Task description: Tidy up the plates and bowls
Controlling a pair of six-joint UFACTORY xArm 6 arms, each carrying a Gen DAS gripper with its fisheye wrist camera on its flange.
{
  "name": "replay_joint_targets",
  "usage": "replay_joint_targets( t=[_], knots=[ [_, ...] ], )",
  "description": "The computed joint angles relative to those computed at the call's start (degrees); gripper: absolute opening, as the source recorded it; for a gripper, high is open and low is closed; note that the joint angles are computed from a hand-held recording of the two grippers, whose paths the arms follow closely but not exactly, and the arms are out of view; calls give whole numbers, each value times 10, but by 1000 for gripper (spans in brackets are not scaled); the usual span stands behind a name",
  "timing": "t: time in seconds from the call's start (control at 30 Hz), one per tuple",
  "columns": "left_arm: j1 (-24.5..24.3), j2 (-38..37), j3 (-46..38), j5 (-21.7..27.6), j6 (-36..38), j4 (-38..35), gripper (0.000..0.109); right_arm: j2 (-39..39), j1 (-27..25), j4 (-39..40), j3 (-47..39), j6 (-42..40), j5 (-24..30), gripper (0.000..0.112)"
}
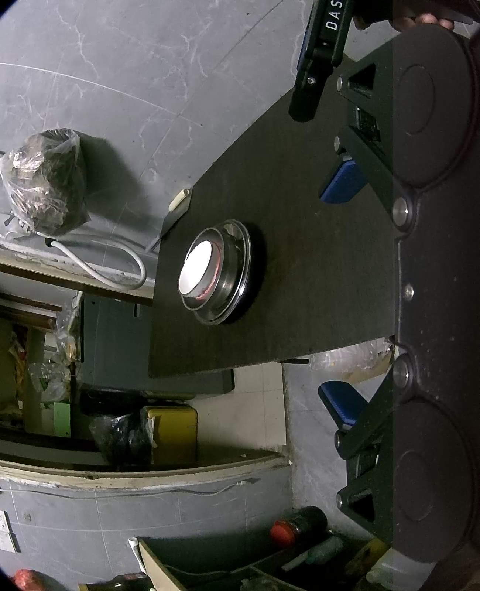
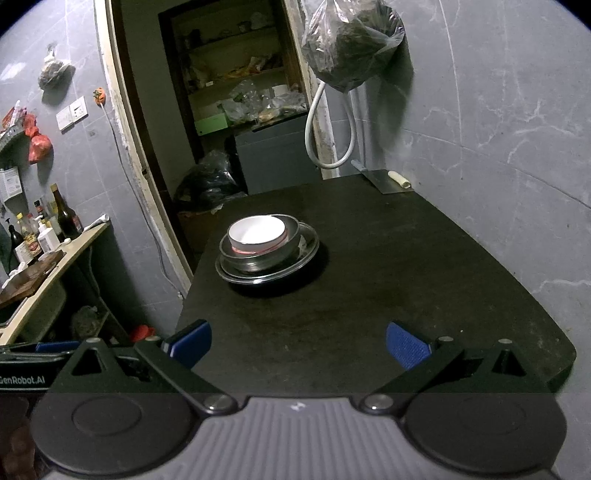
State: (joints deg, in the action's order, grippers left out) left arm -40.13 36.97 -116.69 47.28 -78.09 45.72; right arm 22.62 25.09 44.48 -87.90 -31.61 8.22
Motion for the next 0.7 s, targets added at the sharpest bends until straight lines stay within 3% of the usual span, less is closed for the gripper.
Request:
replay_joint_targets(
  t=[0.7],
  knots=[
    [0,-4,10,-6,-1,1,102,-4,5,-6,9,6,-14,103]
  ],
)
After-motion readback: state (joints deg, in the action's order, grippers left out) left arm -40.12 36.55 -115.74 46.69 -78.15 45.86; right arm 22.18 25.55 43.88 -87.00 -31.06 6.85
